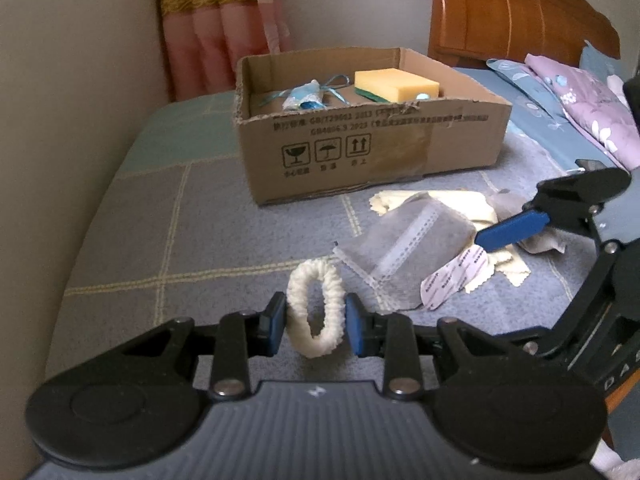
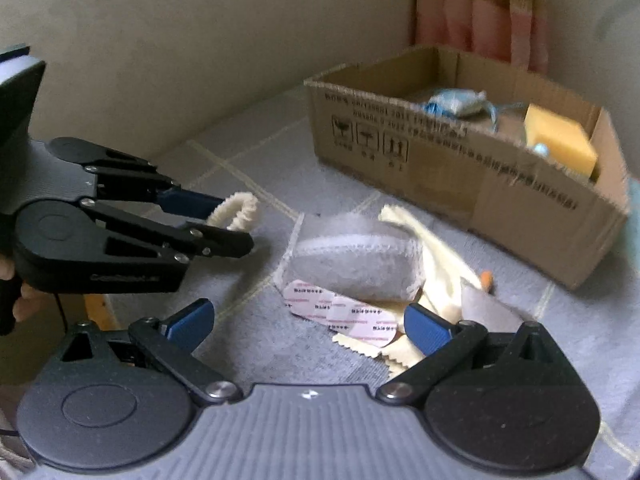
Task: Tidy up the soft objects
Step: 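Grasp the pink bandage strip with the right tool while the left tool holds the hair tie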
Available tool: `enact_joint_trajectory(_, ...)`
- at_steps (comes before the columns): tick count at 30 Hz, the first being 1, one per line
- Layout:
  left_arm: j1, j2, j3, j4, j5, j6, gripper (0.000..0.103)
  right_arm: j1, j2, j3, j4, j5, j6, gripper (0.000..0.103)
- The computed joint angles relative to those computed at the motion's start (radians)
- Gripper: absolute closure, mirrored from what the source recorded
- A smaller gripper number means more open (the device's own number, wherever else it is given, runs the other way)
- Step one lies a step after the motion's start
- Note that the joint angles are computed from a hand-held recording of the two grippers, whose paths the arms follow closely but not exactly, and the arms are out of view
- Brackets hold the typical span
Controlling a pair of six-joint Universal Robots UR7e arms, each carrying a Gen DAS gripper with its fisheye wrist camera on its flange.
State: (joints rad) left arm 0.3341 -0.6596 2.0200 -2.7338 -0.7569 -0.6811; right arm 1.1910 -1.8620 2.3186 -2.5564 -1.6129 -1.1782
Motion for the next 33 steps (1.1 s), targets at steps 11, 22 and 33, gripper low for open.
enact_joint_trajectory(11, 0.009, 0.001, 0.001, 0.009, -0.004, -0.012, 0.073, -0.076, -0.02, -0.078, 0.254, 0.15, 0.001, 0.003)
enact_joint_trajectory(22, 0.008, -0.001, 0.006, 0.0, 0.0, -0.011, 0.072, -0.074, -0.094, -0.04, 0.288, 0.153, -0.065, 0.011)
enact_joint_trajectory(33, 0.004, -0.008, 0.014, -0.004, 0.001, -0.012, 0.072, -0.062, -0.112, -0.006, 0.231, 0.098, -0.084, 0.029)
